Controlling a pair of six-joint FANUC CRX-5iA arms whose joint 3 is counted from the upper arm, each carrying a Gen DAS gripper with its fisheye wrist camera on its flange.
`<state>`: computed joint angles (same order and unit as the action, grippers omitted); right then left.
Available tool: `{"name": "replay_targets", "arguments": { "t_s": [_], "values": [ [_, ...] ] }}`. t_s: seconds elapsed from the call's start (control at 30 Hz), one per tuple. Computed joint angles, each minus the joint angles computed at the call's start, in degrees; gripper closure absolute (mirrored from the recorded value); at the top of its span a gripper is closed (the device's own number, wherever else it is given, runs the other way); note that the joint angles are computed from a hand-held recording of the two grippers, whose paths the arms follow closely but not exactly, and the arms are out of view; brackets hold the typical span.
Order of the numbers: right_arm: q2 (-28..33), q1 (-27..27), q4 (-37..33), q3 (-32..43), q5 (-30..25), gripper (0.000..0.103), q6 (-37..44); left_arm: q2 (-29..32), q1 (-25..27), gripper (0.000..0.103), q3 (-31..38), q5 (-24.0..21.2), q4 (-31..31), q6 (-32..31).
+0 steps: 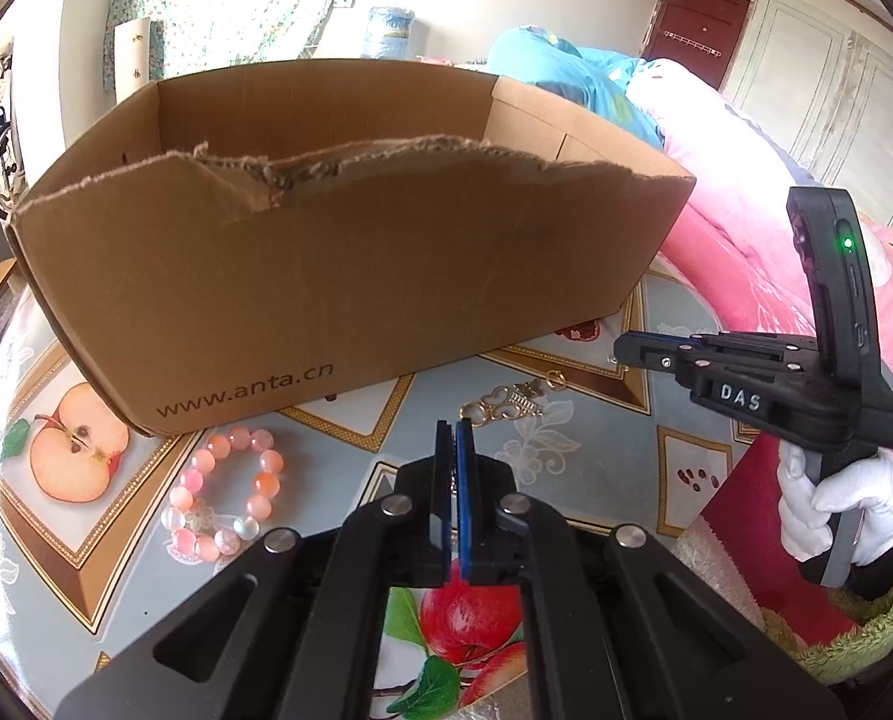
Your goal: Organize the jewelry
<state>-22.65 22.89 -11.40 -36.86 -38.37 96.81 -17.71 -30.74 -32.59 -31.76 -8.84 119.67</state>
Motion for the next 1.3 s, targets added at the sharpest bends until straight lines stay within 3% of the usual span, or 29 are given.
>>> {"name": "replay_targets", "arguments": {
  "t_s": [0.4, 0.47, 0.67, 0.8, 1.0, 1.3],
  "values": [
    [-6.51, -11.78, -18.94, 7.39, -8.57, 0.103, 16.87, -7.03, -2.44, 0.102, 1.42, 1.23, -5.43, 2.75],
    [-7.53, -13.16, -22.67, 9.04, -9.89, 0.103, 20.8, -8.96, -1.62, 0.102, 1.4, 2.92, -4.58, 0.65],
    [0.02, -21.4, -36.66, 20.3, -21.33, 0.103, 33.82, -10.33, 3.73, 0.102, 2.74, 6.47, 2.5, -10.48],
    [8.44, -19.25, -36.57, 27.51, -26.34, 0.103, 32.07, -7.06, 8.91, 0.102, 4.94, 4.43, 10.2, -19.3],
    [20.86, -14.67, -31.58, 36.68, -32.69, 0.103, 23.47, 2.22, 16.37, 0.102, 9.31, -6.04, 19.22, -27.23],
    [29.4, -7.9, -22.64, 42.48, -35.38, 0.097, 15.55, 11.07, 17.68, 0.101, 16.3, -16.71, 13.3, -25.81]
  ]
}}
